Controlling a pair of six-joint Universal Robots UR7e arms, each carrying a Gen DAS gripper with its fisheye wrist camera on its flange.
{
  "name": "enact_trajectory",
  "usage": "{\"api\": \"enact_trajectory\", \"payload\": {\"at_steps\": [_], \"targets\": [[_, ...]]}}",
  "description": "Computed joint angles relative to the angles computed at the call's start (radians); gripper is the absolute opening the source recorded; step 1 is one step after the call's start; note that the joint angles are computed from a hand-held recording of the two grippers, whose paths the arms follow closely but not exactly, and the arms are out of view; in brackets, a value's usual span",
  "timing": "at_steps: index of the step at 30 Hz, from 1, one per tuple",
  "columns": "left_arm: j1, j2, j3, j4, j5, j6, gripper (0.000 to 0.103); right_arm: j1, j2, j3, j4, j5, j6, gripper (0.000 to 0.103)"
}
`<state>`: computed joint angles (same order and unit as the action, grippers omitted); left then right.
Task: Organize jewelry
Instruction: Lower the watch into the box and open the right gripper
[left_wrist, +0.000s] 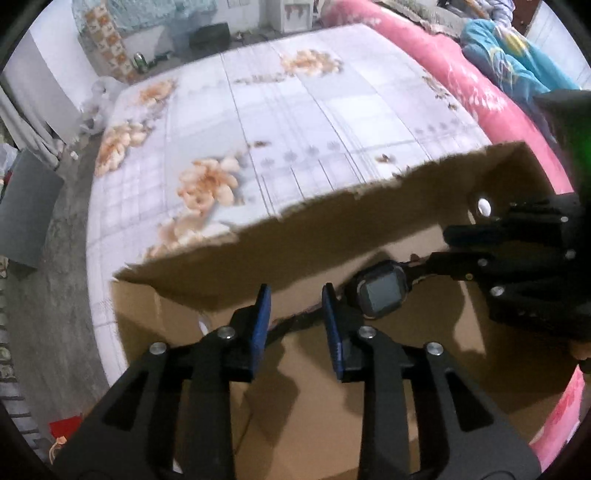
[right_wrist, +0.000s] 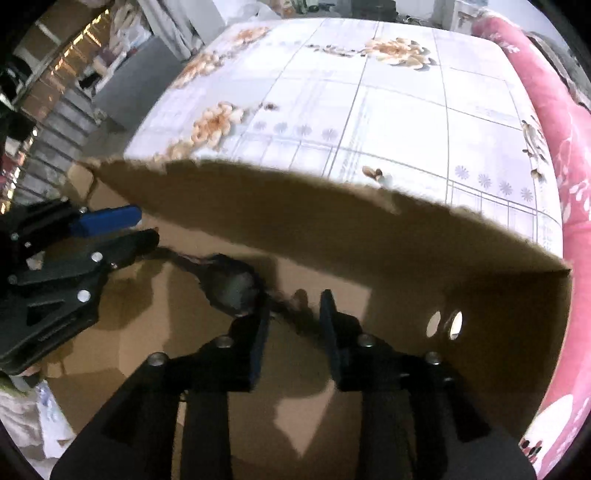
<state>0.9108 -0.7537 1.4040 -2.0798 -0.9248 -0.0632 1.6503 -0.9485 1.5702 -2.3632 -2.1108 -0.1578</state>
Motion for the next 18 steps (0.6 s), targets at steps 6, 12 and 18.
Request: {"api": "enact_trajectory", "payload": {"at_steps": [6,12,18], "targets": [[-0.020,-0.049,0.082,-0.168,0.024,0.079,0.041,0.017,0.001,0.005,-0.078,-0.025,-0.048,0.033],[-0.047,-0.180,0.217,-0.337,-0.012,0.095,0.071,-0.002,0.029,-0.049,0.156,0.103,0.055,0.033],[-0.068,-0.359,0.409,-0.449,-0.038,0.057,0.084,-0.018,0.077,-0.080,0.176,0.161,0.137,0.032]]}}
